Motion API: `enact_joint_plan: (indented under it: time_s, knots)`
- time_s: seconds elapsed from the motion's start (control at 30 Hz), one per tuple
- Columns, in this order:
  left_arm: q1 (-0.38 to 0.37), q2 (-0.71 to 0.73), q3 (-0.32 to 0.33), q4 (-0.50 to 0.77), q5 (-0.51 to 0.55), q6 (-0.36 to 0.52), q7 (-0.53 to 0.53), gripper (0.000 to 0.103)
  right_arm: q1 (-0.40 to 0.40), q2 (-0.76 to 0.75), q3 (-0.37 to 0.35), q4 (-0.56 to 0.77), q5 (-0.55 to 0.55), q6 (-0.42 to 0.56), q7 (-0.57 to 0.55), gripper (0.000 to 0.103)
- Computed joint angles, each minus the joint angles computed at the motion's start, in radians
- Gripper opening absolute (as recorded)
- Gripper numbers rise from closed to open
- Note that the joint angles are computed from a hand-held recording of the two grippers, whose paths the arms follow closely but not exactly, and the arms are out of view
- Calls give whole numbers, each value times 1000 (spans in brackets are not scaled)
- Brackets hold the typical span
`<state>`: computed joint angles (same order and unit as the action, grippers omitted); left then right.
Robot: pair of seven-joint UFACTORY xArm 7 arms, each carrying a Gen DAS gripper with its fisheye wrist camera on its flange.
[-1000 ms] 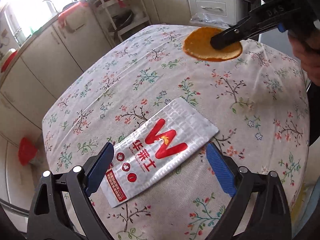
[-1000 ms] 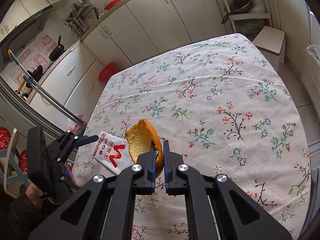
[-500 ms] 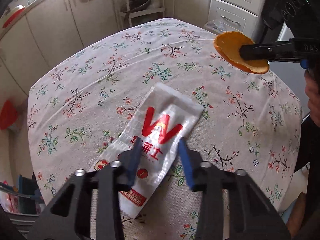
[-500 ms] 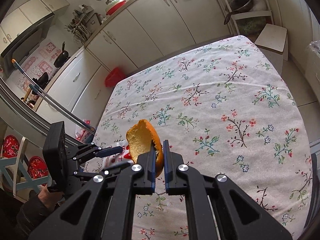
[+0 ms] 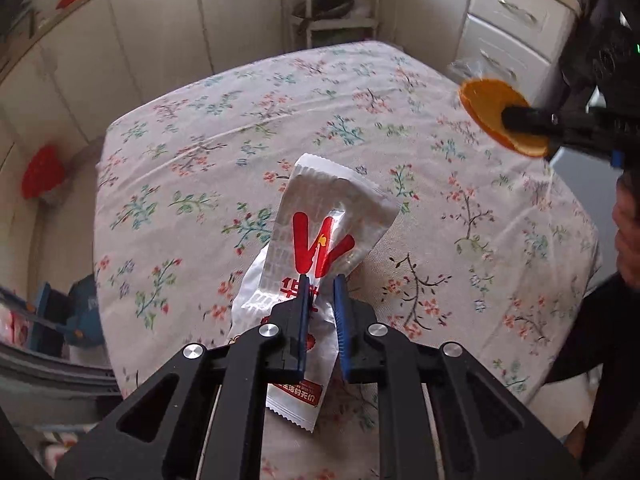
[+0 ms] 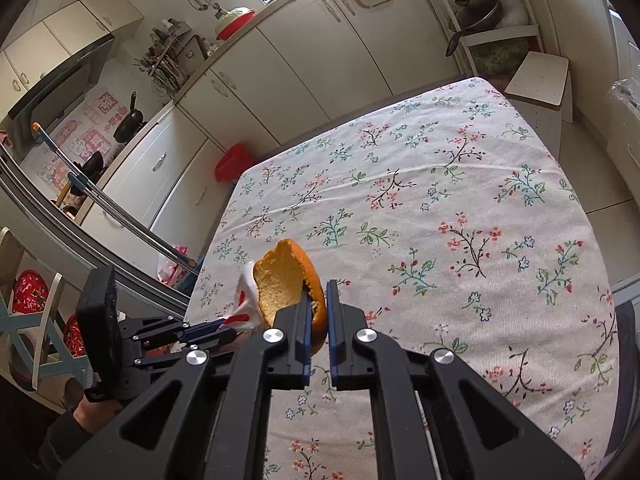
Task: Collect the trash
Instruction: 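Carry the wrapper and peel down to the yellow basin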
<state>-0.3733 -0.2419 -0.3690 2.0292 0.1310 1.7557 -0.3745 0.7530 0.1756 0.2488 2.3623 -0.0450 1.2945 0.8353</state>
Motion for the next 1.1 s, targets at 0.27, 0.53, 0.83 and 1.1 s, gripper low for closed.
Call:
enact_joint_plan:
  time_s: [0.27,0.53,0.83,1.1]
  knots:
    - [47,-130,-43,-22,-27,-42,-193,11,0,-78,26,-76,-29,-50,42,7]
    - [153,-270,-167,-38,-76,-62,-332,11,-4,-235,108,-212,-168,-120,59,7]
    - [241,-430,-240,-77,-245,-60,-438,11,-97,-522,154,-528,-96,-176,125,8]
    - [316,-499,-266,-67,-381,28,-457,11,-195,-626,197,-614,-12,-167,165,8]
